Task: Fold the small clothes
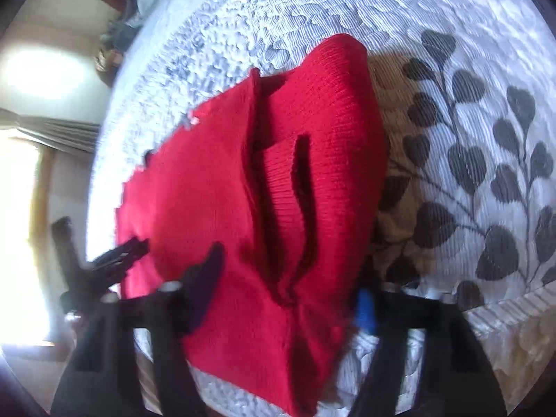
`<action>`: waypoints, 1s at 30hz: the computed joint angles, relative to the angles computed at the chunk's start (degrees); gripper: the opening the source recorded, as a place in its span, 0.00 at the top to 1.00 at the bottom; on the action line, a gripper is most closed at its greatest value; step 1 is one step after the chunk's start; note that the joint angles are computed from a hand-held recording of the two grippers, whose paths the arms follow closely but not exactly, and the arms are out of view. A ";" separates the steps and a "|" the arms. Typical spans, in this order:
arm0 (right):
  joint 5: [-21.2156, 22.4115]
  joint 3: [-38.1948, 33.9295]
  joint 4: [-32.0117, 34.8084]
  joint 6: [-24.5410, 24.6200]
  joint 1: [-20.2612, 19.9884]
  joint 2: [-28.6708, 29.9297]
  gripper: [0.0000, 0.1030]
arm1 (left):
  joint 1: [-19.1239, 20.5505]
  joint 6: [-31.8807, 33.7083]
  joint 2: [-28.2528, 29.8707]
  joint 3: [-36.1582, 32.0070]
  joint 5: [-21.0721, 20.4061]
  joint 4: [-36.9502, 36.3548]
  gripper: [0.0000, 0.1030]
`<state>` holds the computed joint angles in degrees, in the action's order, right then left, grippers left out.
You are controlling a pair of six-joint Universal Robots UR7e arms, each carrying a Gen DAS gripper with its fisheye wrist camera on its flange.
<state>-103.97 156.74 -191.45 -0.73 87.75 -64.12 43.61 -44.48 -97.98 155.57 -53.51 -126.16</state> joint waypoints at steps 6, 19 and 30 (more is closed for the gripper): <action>0.87 -1.27 6.20 5.41 5.90 -5.79 0.77 | 1.91 3.19 0.28 -0.63 -1.13 -1.41 0.28; -13.39 -22.75 23.85 12.50 38.56 13.30 0.77 | 10.06 10.28 -15.74 -1.23 -6.85 -2.59 0.28; -10.95 -19.72 21.42 7.24 41.38 12.54 0.29 | 16.87 16.59 -17.44 -0.45 -12.58 -8.73 0.28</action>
<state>-114.92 137.02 -170.04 6.51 129.14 -51.57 60.49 -27.89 -115.42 155.12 -66.09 -134.89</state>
